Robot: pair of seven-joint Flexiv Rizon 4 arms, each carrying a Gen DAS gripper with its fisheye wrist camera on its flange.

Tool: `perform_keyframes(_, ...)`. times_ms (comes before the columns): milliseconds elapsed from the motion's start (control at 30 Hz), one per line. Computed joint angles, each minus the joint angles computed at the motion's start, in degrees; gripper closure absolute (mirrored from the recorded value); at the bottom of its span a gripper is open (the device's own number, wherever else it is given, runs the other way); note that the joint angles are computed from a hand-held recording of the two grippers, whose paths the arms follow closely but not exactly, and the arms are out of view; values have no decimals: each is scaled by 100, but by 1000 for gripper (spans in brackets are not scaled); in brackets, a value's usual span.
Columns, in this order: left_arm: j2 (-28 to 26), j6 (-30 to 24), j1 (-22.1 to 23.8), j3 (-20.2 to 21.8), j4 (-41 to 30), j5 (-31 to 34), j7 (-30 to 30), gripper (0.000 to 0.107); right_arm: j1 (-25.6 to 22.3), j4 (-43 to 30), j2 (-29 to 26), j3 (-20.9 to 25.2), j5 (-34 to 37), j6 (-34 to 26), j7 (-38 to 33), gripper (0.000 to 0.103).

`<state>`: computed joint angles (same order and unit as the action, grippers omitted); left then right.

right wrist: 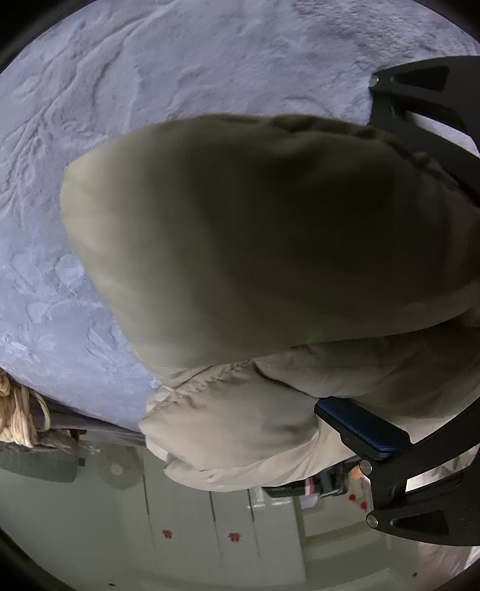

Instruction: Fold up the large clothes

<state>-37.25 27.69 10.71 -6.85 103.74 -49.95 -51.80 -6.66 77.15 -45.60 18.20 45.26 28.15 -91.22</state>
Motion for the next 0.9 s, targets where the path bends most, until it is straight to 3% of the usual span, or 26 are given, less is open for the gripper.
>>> perform_keyframes(100,70,249,-94,-23,86,-53,69,4,52,11,4,-29,8,92,143,0)
perform_keyframes(200,265,432,-121,-43,231,-111,315,13,60,98,66,-26,88,262,340,6)
perform_keyframes(267,318,357,-62,-47,215,-149,452,22,14,186,152,19,223,404,383,31)
perform_keyframes(367,379,72,51,-49,123,-197,663,30,105,333,375,16,228,681,438,52)
perform_keyframes(633,205,-484,357,80,-861,-63,836,30,564,61,595,71,182,1329,746,58)
perform_keyframes(900,-908,-329,782,49,-2911,394,486,30,1231,-2151,-853,170,-406,1125,1047,58)
